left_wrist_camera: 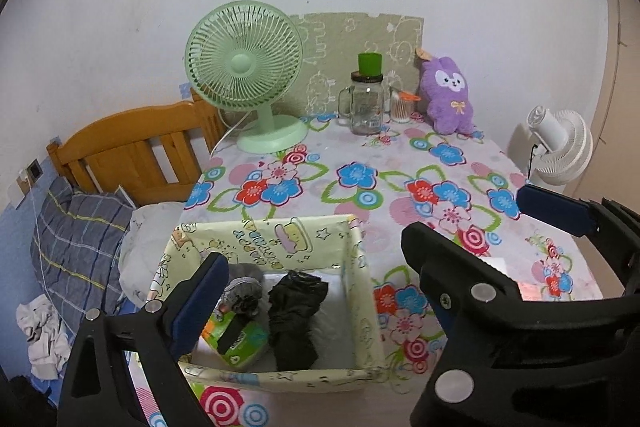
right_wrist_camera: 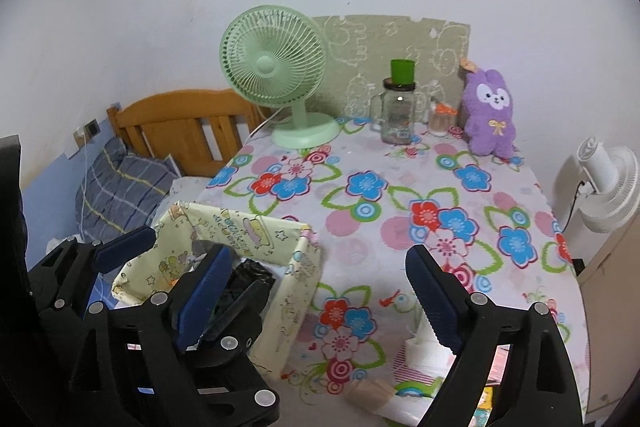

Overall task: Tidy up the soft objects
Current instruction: 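Move both grippers back to the remaining items on the tablecloth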

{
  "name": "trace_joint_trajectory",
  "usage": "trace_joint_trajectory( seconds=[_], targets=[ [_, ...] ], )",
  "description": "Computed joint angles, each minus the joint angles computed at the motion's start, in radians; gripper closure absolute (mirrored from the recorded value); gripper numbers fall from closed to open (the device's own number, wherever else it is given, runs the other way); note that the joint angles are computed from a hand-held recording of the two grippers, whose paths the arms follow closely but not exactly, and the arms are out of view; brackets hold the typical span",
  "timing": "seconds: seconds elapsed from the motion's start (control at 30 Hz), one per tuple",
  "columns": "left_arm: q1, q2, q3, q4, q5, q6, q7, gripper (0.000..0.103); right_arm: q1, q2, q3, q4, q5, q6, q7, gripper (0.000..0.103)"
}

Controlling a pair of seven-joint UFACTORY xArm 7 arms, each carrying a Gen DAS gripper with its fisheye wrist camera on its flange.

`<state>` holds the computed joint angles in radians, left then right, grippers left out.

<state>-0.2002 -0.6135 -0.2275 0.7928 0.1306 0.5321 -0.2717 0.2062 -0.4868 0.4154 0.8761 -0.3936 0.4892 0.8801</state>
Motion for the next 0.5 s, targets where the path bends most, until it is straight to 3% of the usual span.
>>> trace_joint_trajectory(
  seconds=[0.5],
  targets=[
    [-0.051, -0.008, -0.05, 0.019, -0.003, -0.011, -0.046, 0.0, -0.042, -0.194, -0.005, -0.113, 0.025, 0.034, -0.003, 0.005]
  ],
)
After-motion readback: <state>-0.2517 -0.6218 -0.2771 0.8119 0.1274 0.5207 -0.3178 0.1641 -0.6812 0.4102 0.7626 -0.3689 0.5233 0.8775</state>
